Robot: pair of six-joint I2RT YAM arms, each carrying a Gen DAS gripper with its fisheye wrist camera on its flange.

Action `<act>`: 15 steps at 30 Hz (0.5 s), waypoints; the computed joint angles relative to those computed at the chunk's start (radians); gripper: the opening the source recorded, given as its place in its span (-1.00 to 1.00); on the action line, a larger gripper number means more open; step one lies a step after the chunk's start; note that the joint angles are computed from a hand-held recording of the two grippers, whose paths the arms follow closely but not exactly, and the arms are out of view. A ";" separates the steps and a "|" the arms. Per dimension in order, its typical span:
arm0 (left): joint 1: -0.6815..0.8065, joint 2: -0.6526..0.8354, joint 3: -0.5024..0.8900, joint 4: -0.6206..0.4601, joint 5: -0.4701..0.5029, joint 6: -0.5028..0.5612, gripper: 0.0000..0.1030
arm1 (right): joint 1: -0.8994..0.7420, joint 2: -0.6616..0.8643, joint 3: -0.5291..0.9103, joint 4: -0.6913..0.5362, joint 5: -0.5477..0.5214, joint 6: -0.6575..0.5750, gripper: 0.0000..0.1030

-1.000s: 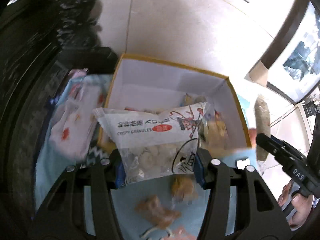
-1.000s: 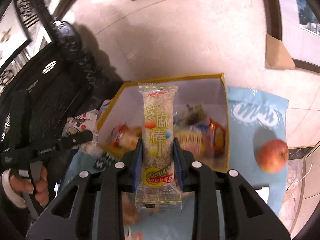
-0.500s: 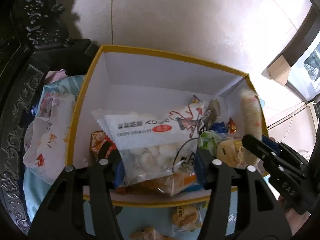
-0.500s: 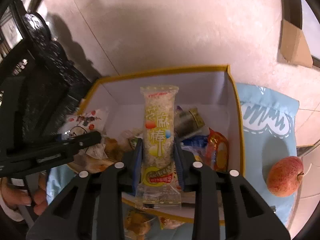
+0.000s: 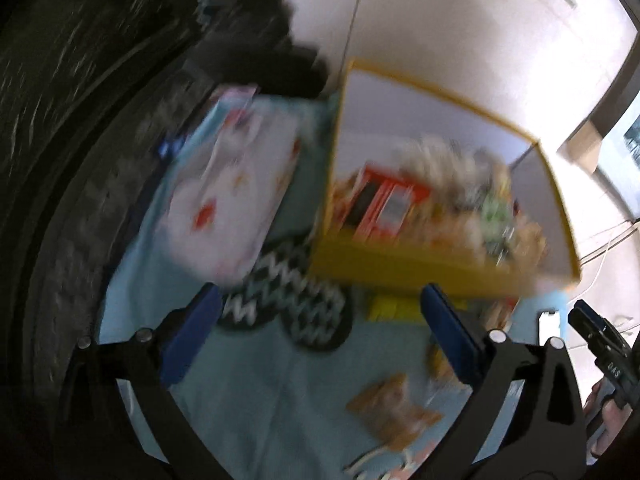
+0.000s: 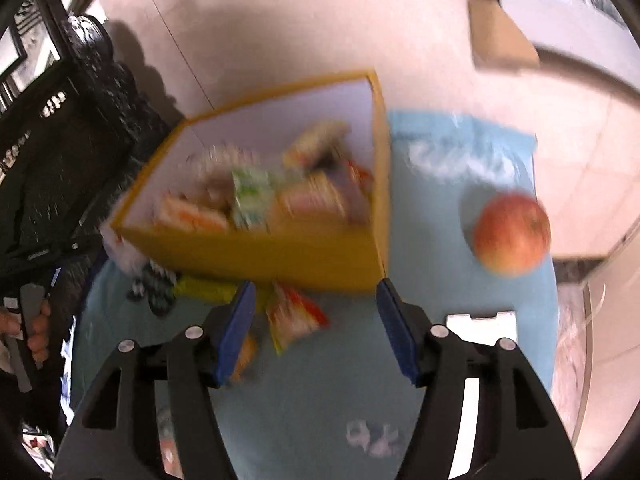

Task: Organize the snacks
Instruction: 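Grasp the brown cookie pack with the left gripper while the right grasps the cartoon snack bag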

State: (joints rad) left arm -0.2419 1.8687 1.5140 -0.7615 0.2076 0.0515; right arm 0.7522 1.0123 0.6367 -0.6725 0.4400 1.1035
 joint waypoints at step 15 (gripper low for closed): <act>-0.153 -0.099 -0.375 0.052 -0.008 -0.093 0.96 | 0.185 -0.008 -0.058 -0.062 0.009 0.249 0.25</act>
